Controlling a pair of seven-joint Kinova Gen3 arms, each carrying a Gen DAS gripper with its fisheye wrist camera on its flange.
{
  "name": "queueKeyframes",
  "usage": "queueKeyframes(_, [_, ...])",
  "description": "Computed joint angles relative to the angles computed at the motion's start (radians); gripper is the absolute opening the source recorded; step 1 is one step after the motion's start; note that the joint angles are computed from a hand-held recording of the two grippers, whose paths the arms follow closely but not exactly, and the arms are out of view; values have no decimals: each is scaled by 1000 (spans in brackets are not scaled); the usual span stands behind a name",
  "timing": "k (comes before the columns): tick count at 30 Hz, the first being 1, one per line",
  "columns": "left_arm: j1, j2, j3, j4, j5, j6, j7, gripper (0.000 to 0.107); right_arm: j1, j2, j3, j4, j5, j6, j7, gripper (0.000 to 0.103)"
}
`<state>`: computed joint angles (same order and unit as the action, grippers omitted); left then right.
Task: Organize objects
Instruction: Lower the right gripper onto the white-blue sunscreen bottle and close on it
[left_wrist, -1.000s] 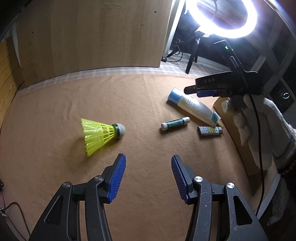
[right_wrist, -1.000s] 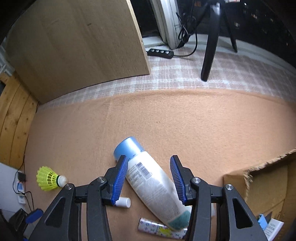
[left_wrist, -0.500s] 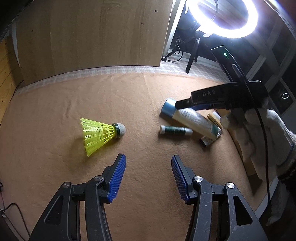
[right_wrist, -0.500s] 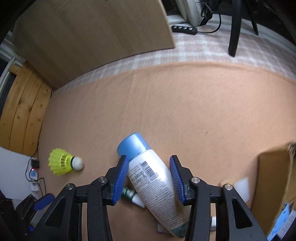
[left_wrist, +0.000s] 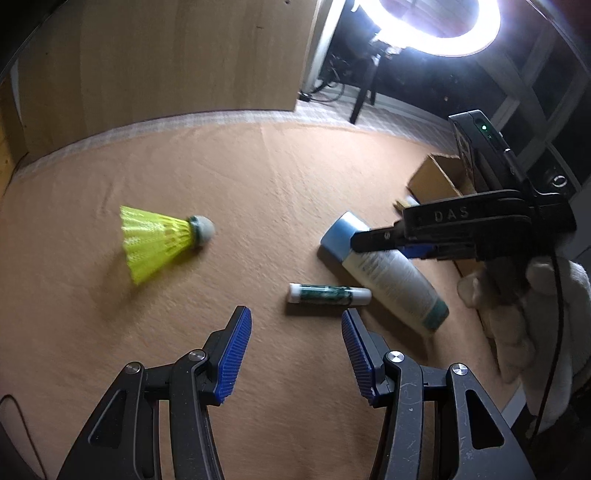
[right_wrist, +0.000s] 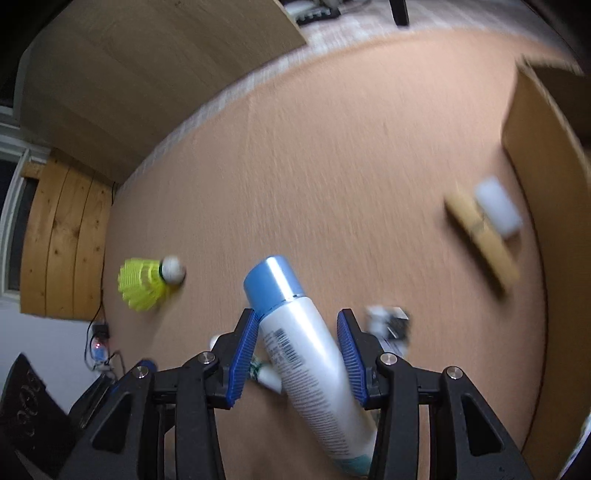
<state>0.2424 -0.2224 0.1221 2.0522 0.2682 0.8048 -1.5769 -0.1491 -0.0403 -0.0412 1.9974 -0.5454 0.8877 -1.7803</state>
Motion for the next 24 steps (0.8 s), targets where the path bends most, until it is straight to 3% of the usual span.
queueKeyframes(8, [47,11,18,39,59,-16,-25,55,-7,-75,16,62,-31,63,91,41])
queueKeyframes(15, [82,55,25,40,121,-34,-67,55,-22,-171,5,141,-4,20,53,41])
queueKeyframes(18, [92,76,27,33,150,-37,-92,54,-33,-168,47,162,-49,4,88,41])
queueKeyframes(24, [99,126,35,17,198,-43,-133,54,-31,-184,27,150,-4,-20,36,41])
